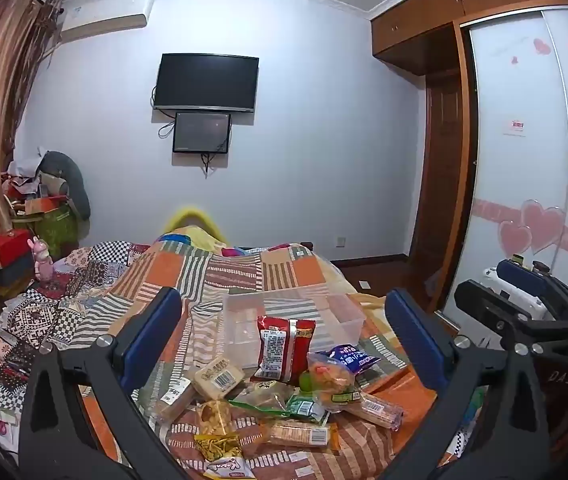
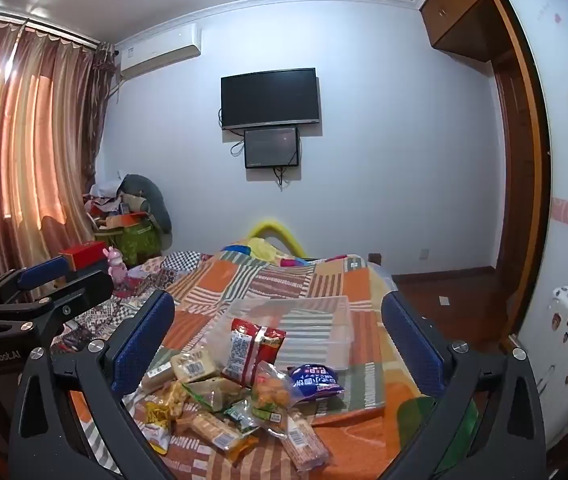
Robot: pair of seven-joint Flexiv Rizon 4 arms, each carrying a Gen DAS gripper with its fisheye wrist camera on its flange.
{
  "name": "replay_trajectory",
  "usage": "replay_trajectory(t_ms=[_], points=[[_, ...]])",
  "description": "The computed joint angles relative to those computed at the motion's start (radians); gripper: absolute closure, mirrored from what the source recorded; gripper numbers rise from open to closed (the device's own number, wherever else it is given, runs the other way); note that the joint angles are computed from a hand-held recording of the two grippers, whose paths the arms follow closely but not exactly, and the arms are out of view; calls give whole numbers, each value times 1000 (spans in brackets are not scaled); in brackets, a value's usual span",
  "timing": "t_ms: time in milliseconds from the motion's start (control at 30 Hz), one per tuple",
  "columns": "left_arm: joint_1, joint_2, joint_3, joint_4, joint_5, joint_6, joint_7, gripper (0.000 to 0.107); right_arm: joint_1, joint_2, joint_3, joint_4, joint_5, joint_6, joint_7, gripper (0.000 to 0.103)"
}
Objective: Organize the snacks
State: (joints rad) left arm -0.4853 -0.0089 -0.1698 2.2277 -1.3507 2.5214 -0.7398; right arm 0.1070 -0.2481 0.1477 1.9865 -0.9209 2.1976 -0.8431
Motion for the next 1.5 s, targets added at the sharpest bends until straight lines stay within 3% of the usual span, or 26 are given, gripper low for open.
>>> replay_trajectory(t_ms=[267,333,633,1500], points=[[-4,-13,-5,-28,-49,-1,56,4,-11,-1,-3,-6,-38,1,25,0],[0,-9,5,-3,-10,-3,6,4,-21,-5,-3,-13,-53,8,49,0],[11,7,9,17,14,-33,-35,4,-16,-7,-11,-19,-61,5,55,0],[4,4,2,14,14,-9,-7,4,-4,3,-5,-4,-23,-5,18,0]])
